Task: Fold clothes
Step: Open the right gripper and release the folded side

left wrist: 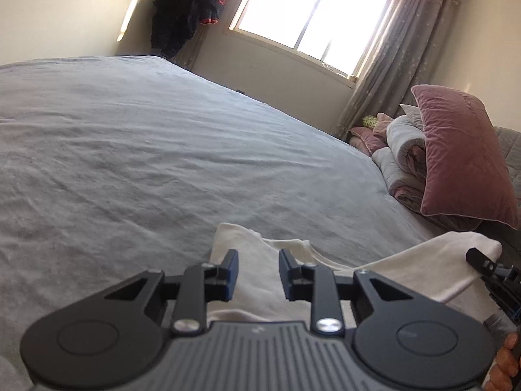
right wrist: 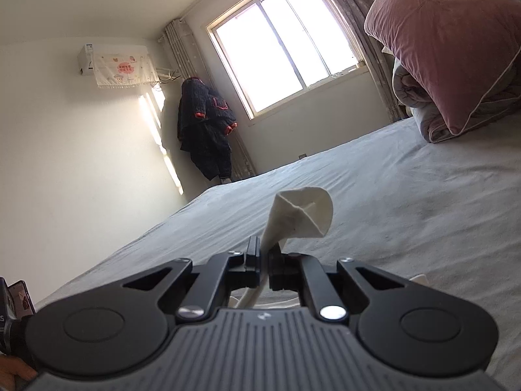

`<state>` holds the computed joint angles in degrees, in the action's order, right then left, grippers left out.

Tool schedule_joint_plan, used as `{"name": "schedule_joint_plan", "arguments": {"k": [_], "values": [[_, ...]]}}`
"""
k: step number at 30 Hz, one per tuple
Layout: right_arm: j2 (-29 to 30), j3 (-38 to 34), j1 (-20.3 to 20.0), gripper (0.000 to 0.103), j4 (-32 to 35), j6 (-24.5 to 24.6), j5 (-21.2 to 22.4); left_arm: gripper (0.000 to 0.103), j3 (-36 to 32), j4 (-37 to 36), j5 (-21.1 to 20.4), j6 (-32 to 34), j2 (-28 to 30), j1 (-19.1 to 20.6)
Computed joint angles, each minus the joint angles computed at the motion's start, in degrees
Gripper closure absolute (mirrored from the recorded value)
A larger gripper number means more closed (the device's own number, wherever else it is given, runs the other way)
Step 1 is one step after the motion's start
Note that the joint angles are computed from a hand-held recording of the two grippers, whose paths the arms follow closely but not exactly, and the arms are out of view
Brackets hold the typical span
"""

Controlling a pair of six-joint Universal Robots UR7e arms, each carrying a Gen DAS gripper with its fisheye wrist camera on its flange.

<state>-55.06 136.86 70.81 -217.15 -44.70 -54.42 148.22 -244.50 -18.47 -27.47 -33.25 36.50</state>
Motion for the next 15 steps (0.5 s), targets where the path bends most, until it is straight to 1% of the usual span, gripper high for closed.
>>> {"name": "schedule_joint_plan", "arguments": {"k": [1,3,5,7,9,10,12,14,15], "values": [[-0.6,-0.2,0.2,0.096,1.1,-0.9,-0.8,0.076,-0.8,-1.1,-1.0,2.1,0.6,0.5],[-2.2,-1.0,1.4,0.096,4.5,-4.0,-3.8,0.076,-2.3,-1.0,-3.0,5.1,1.3,2.0],[-4.0,-1.4,1.8,0.096,8.9,-9.2,-6.7,0.076,-3.0,2.2,-4.1,4.9,1.2,3.5],[-5.6,-2.5,2.2,0.096,14.6,-12.2,-10.9,0.077,-3.1,4.2,-5.2,4.8,1.3,4.8],[-7.3,-3.8,2.5,0.096,22.0,-14.8,-16.7,0.080,-3.0,4.9,-5.5,5.8,1.9,5.5],[-7.6,-4.5,2.8,0.096,24.8,-16.8,-19.8,0.082,-2.9,4.5,-5.6,6.9,2.4,5.7],[-7.7,-5.9,3.7,0.096,29.1,-20.4,-26.1,0.082,-2.3,5.5,-6.2,7.0,1.6,5.7],[-7.7,-6.1,4.0,0.089,30.3,-22.7,-30.0,0.082,-1.5,7.9,-6.8,5.9,0.0,5.6],[-8.5,-5.7,3.6,0.081,31.0,-23.2,-29.5,0.082,-1.3,8.0,-6.5,5.7,-0.3,5.2]]}}
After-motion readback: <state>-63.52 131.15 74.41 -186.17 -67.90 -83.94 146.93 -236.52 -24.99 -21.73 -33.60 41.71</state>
